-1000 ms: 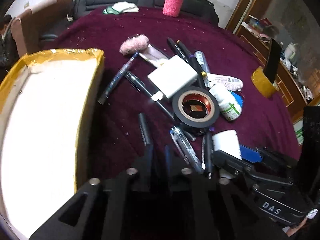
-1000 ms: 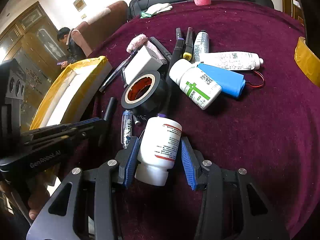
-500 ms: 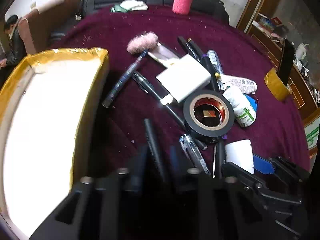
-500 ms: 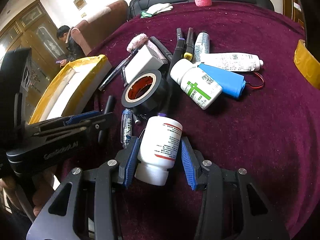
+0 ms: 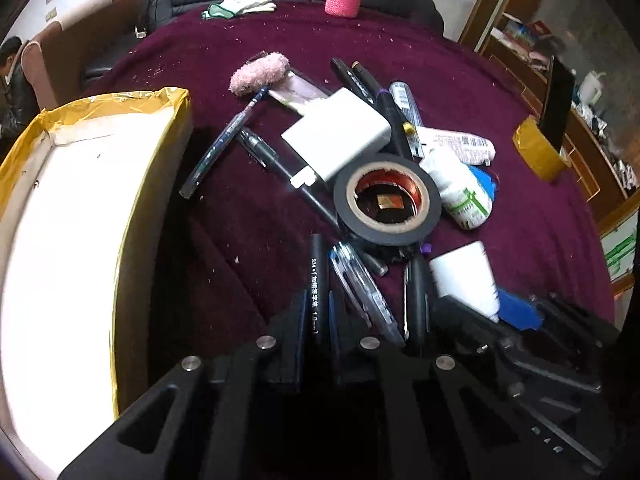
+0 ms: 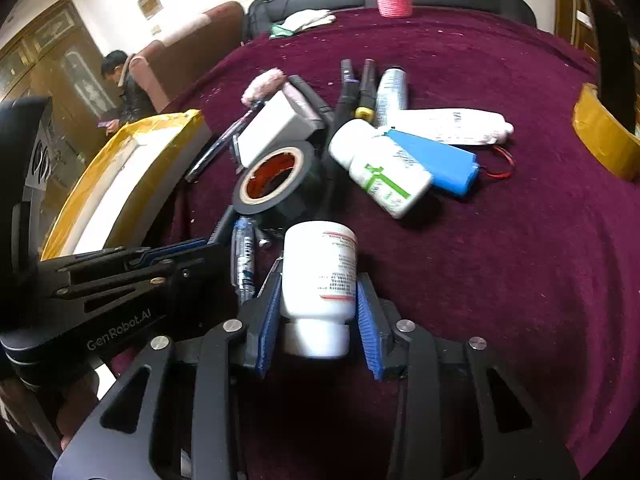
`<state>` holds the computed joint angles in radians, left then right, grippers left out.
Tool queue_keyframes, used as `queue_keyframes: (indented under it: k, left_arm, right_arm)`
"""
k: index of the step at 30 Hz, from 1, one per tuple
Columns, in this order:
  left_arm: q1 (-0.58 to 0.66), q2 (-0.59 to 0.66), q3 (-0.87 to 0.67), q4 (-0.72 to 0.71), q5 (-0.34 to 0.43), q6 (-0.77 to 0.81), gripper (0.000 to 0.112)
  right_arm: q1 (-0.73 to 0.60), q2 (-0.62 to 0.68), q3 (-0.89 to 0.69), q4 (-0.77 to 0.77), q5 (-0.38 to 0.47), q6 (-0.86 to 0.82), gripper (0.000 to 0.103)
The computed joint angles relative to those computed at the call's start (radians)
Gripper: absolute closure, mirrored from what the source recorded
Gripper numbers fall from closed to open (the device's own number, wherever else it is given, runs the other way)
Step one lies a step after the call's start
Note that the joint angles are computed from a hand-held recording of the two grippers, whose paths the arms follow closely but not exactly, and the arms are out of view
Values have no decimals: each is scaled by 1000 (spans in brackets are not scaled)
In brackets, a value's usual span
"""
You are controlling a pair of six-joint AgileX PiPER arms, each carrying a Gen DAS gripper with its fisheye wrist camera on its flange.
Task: Organize objects
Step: 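Lift the pill bottle and black pen and carry both toward the white tray, then lower the pill bottle and pen into the tray and open both grippers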
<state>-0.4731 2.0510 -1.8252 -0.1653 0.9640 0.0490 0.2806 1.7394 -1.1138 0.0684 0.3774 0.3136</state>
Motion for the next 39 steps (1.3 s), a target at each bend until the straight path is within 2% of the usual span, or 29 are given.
queue_keyframes:
  k: [2, 6, 8, 12, 16, 20, 26, 29, 34, 37, 39]
  left_arm:
    - [19, -34, 40, -60, -13, 27, 104]
    - [89, -128, 123, -196, 9, 81, 104]
    - [118, -193, 162, -197, 12, 72, 104]
    - [211, -263, 182, -204, 47, 61, 104]
    - [325, -287, 196, -205, 55, 66, 104]
    - [413, -232, 170, -210, 58, 56, 104]
    - [452, -138, 114, -171, 69, 22, 104]
    - [471, -119, 105, -149, 72, 8, 104]
    - [464, -102, 89, -107, 73, -6, 104]
    - [457, -105, 88, -64, 64, -35, 104]
    - [462, -106, 92, -79, 62, -22, 104]
  right_arm:
    - [-20, -39, 40, 108, -25, -95, 67]
    - [-13, -120, 88, 157, -62, -136, 67]
    - [-8, -147, 85, 288, -59, -264, 67]
    - [16, -146, 4, 515, 23, -501, 67]
    - [57, -37, -155, 669, 133, -640, 67]
    - [144, 110, -361, 556, 183, -551, 67]
    - [236, 382, -737, 345, 334, -365, 67]
    - [280, 480, -890, 173, 401, -237, 67]
    - [305, 625, -1126, 62, 543, -160, 67]
    - [309, 642, -1159, 46, 565, -166, 67]
    - [313, 613, -1104, 28, 551, -169, 67]
